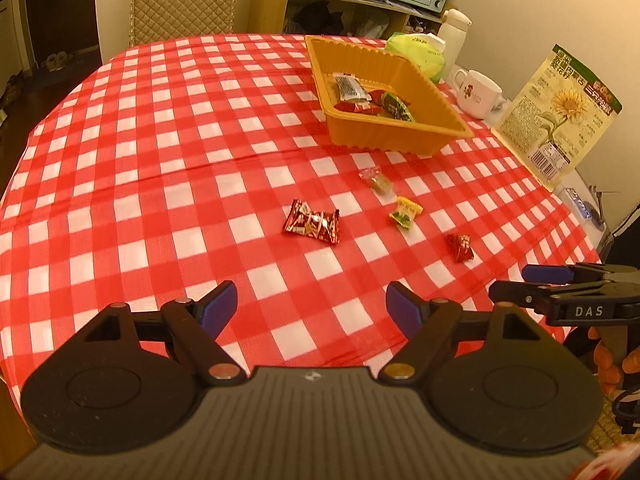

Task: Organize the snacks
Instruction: 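Move both tools back toward the remaining snacks on the tablecloth, then grasp the small red wrapped candy with the right tool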

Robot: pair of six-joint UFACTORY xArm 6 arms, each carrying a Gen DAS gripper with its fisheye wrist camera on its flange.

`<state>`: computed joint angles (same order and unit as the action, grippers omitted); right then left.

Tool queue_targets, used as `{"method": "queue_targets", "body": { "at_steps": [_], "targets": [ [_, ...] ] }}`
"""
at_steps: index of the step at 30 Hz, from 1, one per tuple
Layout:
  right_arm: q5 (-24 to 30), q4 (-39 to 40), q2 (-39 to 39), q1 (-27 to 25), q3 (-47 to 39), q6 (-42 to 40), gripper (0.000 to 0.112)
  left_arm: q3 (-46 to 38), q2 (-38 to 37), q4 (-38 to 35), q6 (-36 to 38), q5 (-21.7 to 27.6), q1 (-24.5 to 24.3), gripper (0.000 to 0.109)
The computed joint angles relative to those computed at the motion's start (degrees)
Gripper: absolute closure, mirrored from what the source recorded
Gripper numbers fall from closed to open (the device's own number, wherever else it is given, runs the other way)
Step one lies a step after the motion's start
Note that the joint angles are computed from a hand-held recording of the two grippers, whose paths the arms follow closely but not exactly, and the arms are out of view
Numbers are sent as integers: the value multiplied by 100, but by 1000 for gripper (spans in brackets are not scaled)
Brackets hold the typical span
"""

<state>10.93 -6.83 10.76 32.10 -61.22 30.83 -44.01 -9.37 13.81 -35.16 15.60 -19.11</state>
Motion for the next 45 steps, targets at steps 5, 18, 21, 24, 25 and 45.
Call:
{"method": "queue_targets", "body": {
  "at_steps": [5,18,21,24,25,45],
  "targets": [
    [78,44,89,12,-75,-57,28,-20,19,168,-226,62,-40,29],
    [114,-491,528,-118,-541,-94,44,-345,348,884,-907,310,-109,29],
    [111,-448,699,-157,-706,-196,52,-477,452,1172,-1162,379,-77,29],
    [150,-293,856,-186,-872,-414,59,-598,531,1412,-1378,449,-47,29],
    [152,-230,908,-193,-925,-498,62,-627,547,1471,-1437,473,-40,29],
    [481,609,1405,-266,-1561,-1781,92,-1024,885,1782,-1818,676,-120,29]
  ]
}}
